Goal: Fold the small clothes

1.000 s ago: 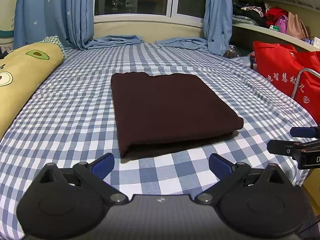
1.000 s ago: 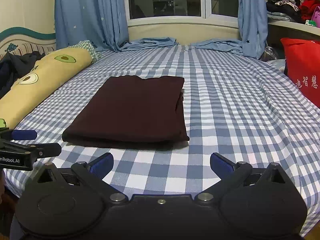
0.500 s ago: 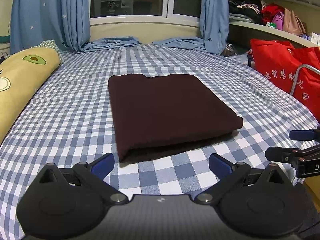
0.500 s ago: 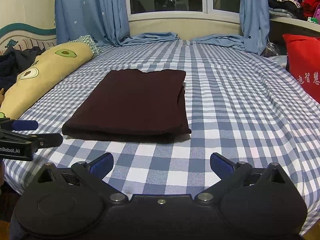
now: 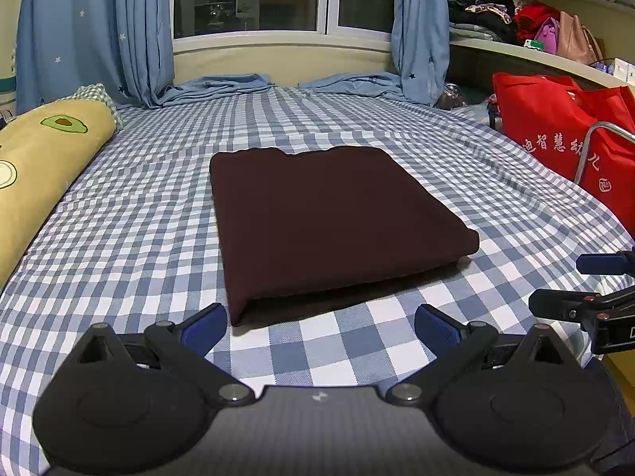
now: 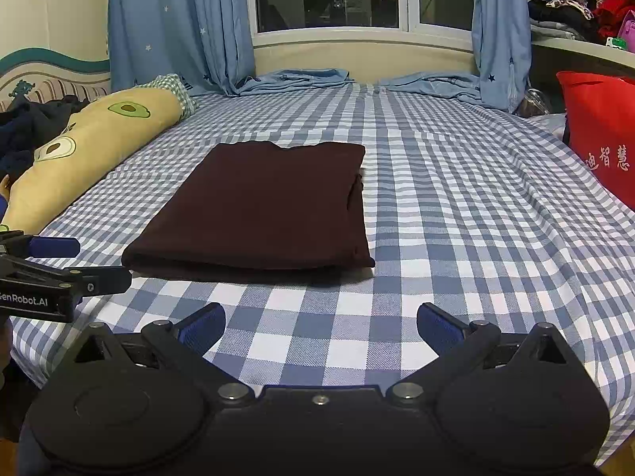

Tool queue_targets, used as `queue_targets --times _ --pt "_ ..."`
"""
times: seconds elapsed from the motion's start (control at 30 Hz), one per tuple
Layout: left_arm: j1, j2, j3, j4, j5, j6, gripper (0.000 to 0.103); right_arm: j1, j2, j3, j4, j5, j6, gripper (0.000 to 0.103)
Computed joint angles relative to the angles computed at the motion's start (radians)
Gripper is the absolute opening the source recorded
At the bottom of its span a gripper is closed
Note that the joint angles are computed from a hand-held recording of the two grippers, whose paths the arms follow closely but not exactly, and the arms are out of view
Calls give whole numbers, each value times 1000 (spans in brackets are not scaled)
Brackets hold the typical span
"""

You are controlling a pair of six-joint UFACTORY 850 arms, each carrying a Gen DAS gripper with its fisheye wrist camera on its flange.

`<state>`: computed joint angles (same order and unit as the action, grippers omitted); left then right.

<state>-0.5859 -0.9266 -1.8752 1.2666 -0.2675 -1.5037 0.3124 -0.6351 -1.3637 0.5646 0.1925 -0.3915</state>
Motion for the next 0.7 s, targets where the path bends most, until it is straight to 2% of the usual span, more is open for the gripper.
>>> queue_targets --times 0.5,0.7 --pt "9 -3 0 -54 -6 55 103 4 2 -1 23 2 -20 102" --pt "13 -13 -13 -121 -11 119 103 3 1 -3 23 2 -18 102"
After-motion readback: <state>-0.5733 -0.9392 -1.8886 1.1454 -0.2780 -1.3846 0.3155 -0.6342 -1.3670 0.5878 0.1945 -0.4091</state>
